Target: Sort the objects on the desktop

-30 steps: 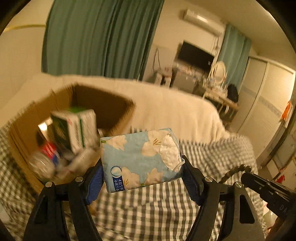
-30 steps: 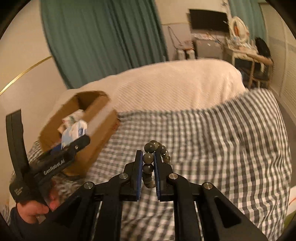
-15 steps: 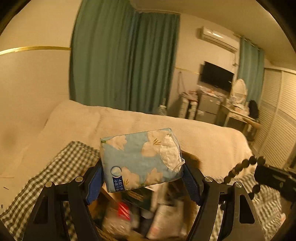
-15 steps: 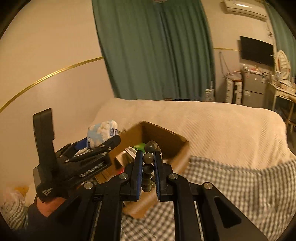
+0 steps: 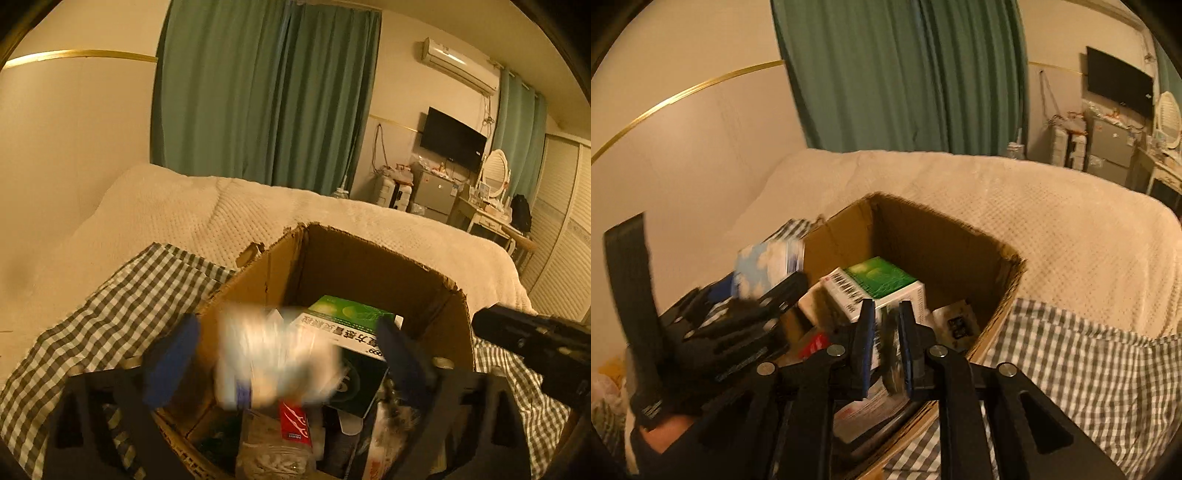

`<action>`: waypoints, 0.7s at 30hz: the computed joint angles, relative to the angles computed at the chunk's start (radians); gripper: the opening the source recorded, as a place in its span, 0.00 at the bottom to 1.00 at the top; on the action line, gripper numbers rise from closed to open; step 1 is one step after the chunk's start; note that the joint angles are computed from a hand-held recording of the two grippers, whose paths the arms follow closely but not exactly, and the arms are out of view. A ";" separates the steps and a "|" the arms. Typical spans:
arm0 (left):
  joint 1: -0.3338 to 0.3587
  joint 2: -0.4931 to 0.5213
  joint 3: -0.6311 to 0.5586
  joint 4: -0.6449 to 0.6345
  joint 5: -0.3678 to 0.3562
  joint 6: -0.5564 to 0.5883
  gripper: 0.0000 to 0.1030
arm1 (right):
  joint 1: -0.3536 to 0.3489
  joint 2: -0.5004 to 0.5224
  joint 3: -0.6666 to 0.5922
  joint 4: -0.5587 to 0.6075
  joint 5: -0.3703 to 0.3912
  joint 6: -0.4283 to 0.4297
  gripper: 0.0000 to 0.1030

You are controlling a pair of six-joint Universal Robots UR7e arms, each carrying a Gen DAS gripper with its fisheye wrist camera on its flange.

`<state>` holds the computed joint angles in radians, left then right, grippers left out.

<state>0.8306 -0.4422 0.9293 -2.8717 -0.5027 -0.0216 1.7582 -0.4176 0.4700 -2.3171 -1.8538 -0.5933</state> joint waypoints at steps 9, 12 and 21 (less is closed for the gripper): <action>-0.080 -0.038 0.080 -0.105 0.057 0.110 1.00 | 0.009 -0.187 0.289 -0.301 -0.032 0.035 0.86; -0.111 -0.056 0.114 -0.109 0.056 0.111 1.00 | 0.006 -0.288 0.442 -0.431 -0.063 0.035 0.96; -0.133 -0.053 0.165 0.084 0.081 -0.108 1.00 | -0.033 -0.383 0.642 -0.558 -0.204 0.026 0.99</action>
<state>0.6979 -0.4953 1.0939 -2.7875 -0.4214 -0.1299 1.7256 -0.8009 1.1121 -2.8753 -2.0579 -0.5671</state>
